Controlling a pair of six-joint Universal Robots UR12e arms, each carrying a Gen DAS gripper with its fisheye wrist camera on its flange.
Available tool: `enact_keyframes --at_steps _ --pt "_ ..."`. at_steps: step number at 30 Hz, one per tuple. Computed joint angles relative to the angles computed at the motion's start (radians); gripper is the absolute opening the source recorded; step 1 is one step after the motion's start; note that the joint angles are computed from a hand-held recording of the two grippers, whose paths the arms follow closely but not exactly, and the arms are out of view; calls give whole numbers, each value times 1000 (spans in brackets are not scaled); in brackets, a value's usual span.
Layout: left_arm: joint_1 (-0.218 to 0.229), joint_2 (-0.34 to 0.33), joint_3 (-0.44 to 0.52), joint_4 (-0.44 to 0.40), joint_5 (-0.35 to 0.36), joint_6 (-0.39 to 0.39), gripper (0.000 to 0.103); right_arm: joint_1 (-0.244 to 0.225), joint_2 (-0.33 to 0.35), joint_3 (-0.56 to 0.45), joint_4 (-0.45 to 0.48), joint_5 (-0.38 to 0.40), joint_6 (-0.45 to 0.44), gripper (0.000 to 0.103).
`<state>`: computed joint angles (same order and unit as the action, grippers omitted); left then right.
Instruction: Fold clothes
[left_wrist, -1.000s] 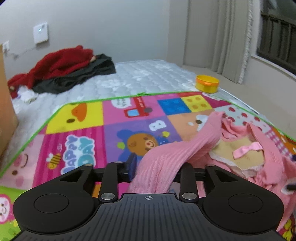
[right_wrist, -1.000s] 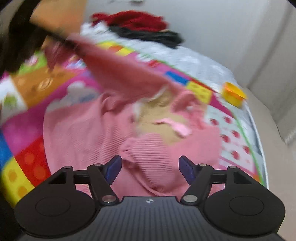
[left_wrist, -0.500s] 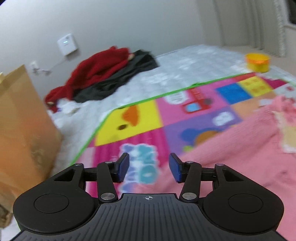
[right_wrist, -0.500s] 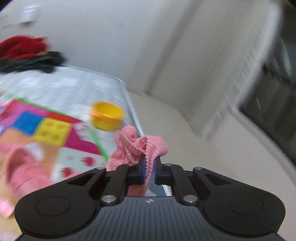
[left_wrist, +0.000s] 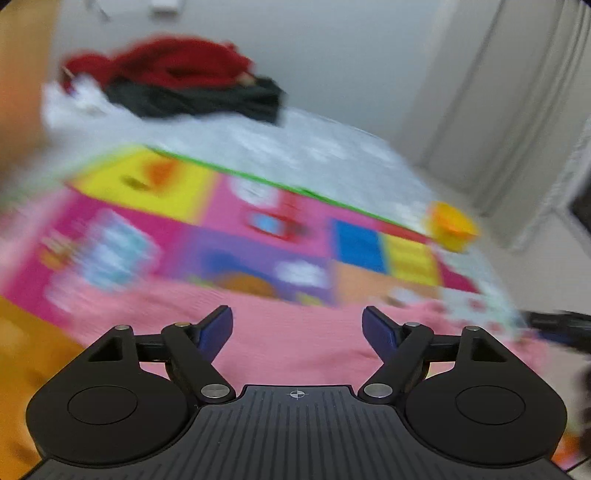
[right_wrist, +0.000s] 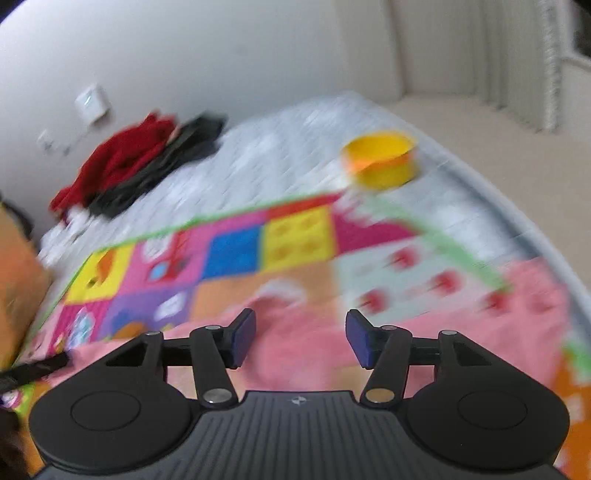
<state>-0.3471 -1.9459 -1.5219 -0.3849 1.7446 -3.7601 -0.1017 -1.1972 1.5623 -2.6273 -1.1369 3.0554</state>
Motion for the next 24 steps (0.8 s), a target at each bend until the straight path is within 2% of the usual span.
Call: enact_keyframes --at_steps 2,5,9,11,14,16,17,18,20,21,22,24 --pt "-7 -22 7 24 -85 7 82 22 10 -10 18 -17 -36 52" --pt "3 -16 -16 20 -175 117 83 42 20 -27 45 -44 -133 52" --pt "40 -3 -47 29 -268 72 87 69 52 -66 110 -80 -122 52" --pt "40 0 -40 -7 -218 72 92 82 75 -92 143 -89 -94 53" --pt "27 3 -29 -56 -74 115 95 95 114 -154 265 -73 -63 54" --pt "41 7 -33 -67 -79 92 96 109 133 -187 289 -62 -50 50" --pt "54 10 -40 -62 -115 63 96 111 135 -193 248 -41 -17 45" --pt "67 11 -46 -57 -151 36 96 112 137 -191 175 -18 28 44" --pt "83 14 -55 -55 -200 -3 96 105 147 -187 -11 28 187 44" --pt "86 14 -55 -58 -203 -5 96 112 153 -193 -70 8 223 45" --pt "85 13 -54 -60 -201 -4 96 117 158 -208 -91 -16 228 45" --pt "85 12 -53 -65 -200 -4 97 126 162 -232 -17 -47 140 53"
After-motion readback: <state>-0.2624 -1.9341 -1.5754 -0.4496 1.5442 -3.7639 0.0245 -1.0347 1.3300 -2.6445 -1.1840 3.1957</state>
